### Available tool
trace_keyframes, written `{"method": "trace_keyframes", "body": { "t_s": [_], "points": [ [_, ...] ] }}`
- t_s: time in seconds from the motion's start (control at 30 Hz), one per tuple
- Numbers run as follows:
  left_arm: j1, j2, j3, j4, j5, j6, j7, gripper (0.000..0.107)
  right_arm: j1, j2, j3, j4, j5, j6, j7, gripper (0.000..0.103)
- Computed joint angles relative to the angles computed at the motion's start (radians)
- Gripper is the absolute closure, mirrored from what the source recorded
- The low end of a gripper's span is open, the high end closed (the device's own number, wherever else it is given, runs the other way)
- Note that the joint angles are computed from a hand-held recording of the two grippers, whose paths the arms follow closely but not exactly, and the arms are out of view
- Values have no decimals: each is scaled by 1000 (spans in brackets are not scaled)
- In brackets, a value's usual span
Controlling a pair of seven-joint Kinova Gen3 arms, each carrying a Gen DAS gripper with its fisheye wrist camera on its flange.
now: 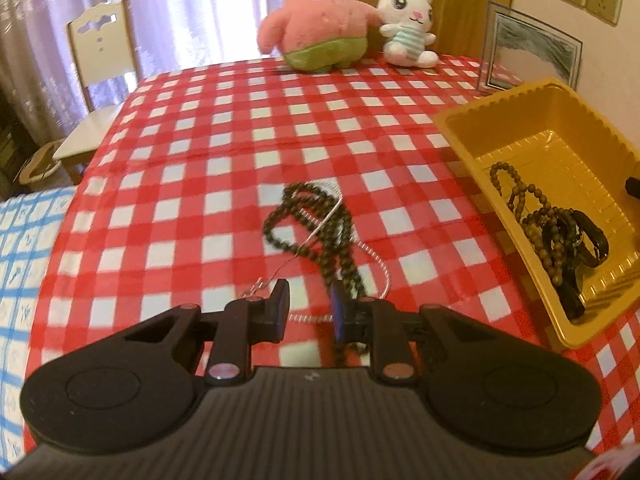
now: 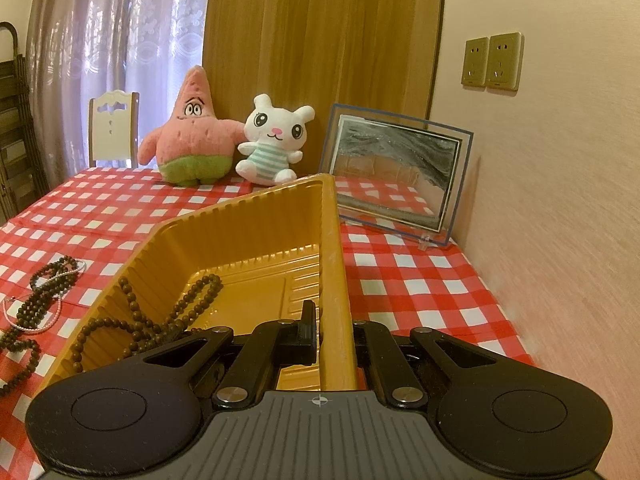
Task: Organize jewelry
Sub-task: 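Return the left tool to the pile and grasp the silver chain, then lift the silver chain and carry it over the orange tray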
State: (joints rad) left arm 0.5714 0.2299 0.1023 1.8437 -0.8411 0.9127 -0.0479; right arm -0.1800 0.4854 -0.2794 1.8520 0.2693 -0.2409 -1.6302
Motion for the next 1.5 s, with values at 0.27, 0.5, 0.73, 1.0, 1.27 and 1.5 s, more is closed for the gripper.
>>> {"method": "trace_keyframes", "body": {
  "t_s": [0.27,0.5,0.73,1.0,1.27,1.5],
  "points": [
    [-50,92,-51,-72,-14,-104,-151,91,-6,1,9,-3,-8,9,5,99],
    [-67,169,-102,-148,6,-146,-321,93,-14,2,17,-6,-23,17,10,99],
    [-83,229,-135,-217,81,-160,-484,96,-15,5,16,-16,-34,30,17,99],
    [-54,268,-181,-257,119,-139,-533,102,-15,7,15,-17,-42,31,23,99],
    [-30,220,-206,-204,110,-240,-455,107,-12,8,11,-19,-42,31,26,99],
    [29,94,-217,-76,56,-400,-271,107,-9,9,8,-19,-42,31,25,99]
  ]
}}
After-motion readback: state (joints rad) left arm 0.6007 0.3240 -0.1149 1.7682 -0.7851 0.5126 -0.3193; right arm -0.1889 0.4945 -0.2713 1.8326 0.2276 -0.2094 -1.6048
